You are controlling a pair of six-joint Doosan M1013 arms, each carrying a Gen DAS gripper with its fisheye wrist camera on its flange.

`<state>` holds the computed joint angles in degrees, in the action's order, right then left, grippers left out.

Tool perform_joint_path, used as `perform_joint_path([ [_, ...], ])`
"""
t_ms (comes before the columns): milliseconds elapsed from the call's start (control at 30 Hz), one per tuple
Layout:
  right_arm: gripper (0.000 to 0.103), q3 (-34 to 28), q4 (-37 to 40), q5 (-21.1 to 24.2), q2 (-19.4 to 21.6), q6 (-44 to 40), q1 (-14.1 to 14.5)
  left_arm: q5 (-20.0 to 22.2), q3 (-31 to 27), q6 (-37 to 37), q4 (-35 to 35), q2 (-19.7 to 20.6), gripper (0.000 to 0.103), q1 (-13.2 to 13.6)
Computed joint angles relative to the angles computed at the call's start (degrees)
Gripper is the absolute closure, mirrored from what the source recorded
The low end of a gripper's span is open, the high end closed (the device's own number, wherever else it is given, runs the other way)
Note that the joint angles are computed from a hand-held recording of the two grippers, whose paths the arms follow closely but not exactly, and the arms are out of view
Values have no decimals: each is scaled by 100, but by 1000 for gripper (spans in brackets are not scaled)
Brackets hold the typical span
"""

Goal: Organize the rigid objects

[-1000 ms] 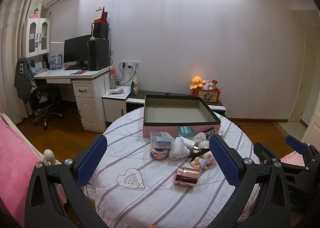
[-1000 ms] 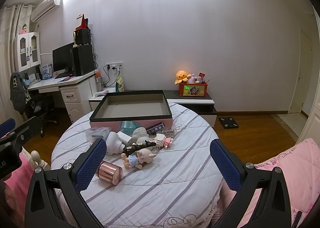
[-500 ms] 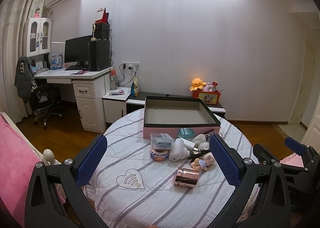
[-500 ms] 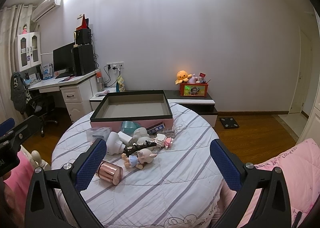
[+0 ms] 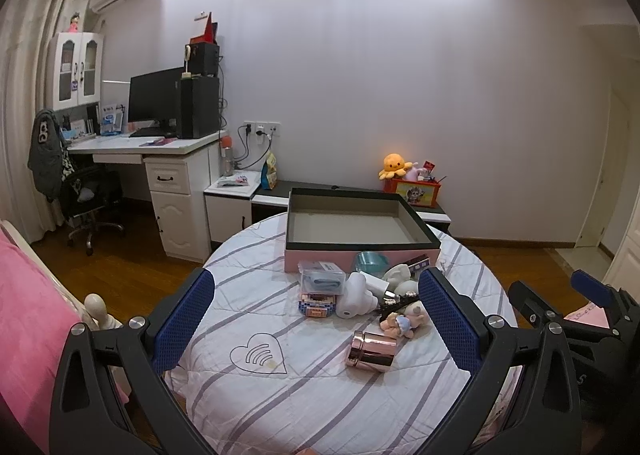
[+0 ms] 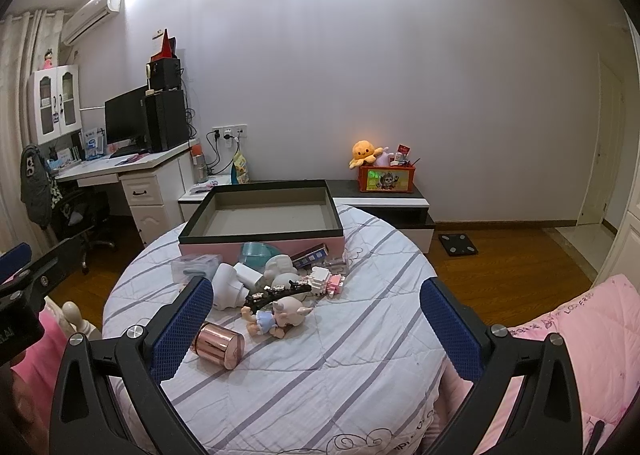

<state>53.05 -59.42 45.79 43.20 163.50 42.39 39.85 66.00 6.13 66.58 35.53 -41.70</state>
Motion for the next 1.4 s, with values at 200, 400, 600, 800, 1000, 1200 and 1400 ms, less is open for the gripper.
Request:
perform_joint_path([
  [200, 0, 29, -25, -31, -12, 41, -14, -12, -13, -12, 16, 10, 0, -2],
  [400, 0, 33, -22, -30, -15, 38, -13, -4, 13, -35, 14, -4, 0, -3],
  [600, 0, 25, -22, -22, -12, 41, -10, -9, 22, -46, 16, -4, 0, -5],
  [800, 0, 15, -3, -8, -5, 11, -10, -31, -20, -3, -64, 63, 0, -10],
  [1000, 0, 18, 72, -28, 22, -54, -42, -114, 20, 36, -193, 83, 0, 16],
  [1200, 0, -71, 430, -5, 146, -324, -129, -142, -134, 503, -804, 280, 0, 90],
  [1400, 0, -199, 1014, 41, 328, -755, -249, -161, -483, 1476, -1821, 617, 0, 173],
])
